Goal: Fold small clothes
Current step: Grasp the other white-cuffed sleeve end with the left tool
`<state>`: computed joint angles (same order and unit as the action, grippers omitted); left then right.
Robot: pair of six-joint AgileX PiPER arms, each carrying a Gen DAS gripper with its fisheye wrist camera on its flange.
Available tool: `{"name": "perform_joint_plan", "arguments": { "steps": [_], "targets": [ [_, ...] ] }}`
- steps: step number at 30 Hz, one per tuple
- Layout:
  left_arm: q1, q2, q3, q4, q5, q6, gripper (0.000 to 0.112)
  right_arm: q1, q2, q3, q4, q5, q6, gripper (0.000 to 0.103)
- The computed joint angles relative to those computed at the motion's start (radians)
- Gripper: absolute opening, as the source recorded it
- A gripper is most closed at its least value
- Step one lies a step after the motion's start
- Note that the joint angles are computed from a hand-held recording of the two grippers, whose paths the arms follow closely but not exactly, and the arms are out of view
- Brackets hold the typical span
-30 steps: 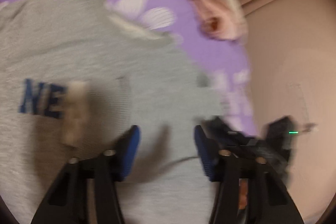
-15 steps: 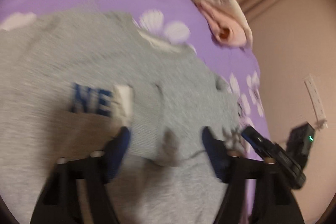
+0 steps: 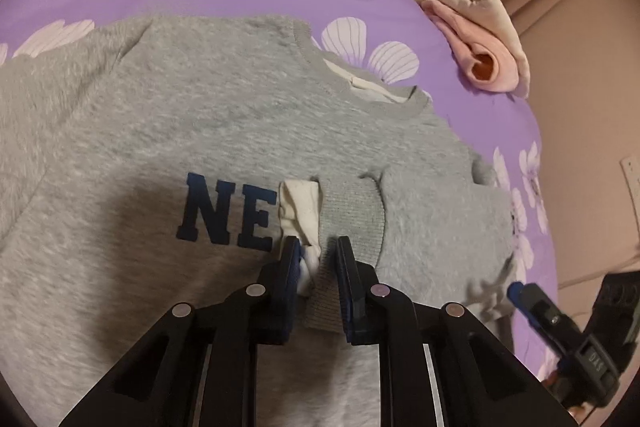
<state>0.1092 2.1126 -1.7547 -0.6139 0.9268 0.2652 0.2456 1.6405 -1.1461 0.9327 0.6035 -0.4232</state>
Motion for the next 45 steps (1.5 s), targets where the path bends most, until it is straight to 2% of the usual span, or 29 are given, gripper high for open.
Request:
{"name": "perform_joint_plan", "arguments": {
  "steps": [2,5,7,9,10,12,13,14,17,18,19,20,21,23,27,31,35,40,45],
  "targets": [
    [0.001,-0.008,0.017,0.016,-0.016,0.008,0.017,0.02,0.017,-0.015,0.009,0.001,-0.014,0.034],
    [0.027,-0.003,0.017,-0.007,-0.008,0.002,0.021,0.068,0.071,-0.059,-0.068,0.0,0.071,0.035],
    [0.059,-0.003,0.018,-0.061,0.035,0.02,0.024,0.097,0.092,-0.073,-0.076,0.004,0.085,0.035],
    [0.1,-0.024,0.044,-0.102,0.071,0.048,0.032,0.12,0.096,-0.075,-0.04,-0.004,0.048,0.035],
    [0.124,-0.05,0.081,-0.127,0.07,0.075,0.035,0.137,0.102,-0.083,-0.018,-0.01,0.025,0.036],
    [0.189,-0.119,0.185,-0.196,0.05,0.151,0.048,0.174,0.125,-0.115,-0.005,-0.01,0.01,0.037],
    [0.22,-0.15,0.23,-0.212,0.038,0.166,0.051,0.189,0.138,-0.133,-0.01,-0.007,0.014,0.037],
    [0.263,-0.18,0.276,-0.236,0.029,0.186,0.051,0.206,0.152,-0.151,-0.02,-0.008,0.024,0.037],
    [0.418,-0.199,0.315,-0.324,0.078,0.227,0.051,0.258,0.212,-0.215,-0.031,-0.01,0.037,0.038],
    [0.476,-0.199,0.32,-0.356,0.095,0.245,0.051,0.283,0.247,-0.248,-0.07,-0.006,0.077,0.039],
    [0.524,-0.199,0.322,-0.376,0.1,0.252,0.051,0.305,0.273,-0.282,-0.15,-0.004,0.149,0.045],
    [0.574,-0.196,0.323,-0.395,0.101,0.254,0.052,0.317,0.28,-0.292,-0.196,-0.012,0.185,0.045],
    [0.623,-0.183,0.315,-0.416,0.105,0.255,0.052,0.333,0.277,-0.297,-0.254,-0.029,0.226,0.045],
    [0.705,-0.135,0.276,-0.438,0.108,0.219,0.052,0.346,0.269,-0.323,-0.332,-0.002,0.3,0.045],
    [0.812,-0.044,0.238,-0.542,0.113,0.162,0.052,0.34,0.224,-0.291,-0.298,0.003,0.294,0.045],
    [0.845,0.037,0.169,-0.589,0.105,0.123,0.052,0.342,0.169,-0.224,-0.241,-0.01,0.254,0.045],
    [0.846,0.121,0.064,-0.566,0.106,0.049,0.052,0.349,0.122,-0.172,-0.197,-0.026,0.233,0.045],
    [0.818,0.124,-0.004,-0.466,0.07,-0.035,0.052,0.355,0.1,-0.154,-0.175,-0.039,0.225,0.045],
    [0.786,0.12,-0.027,-0.365,-0.017,-0.111,0.051,0.355,0.088,-0.127,-0.149,-0.046,0.218,0.045]
  ]
}}
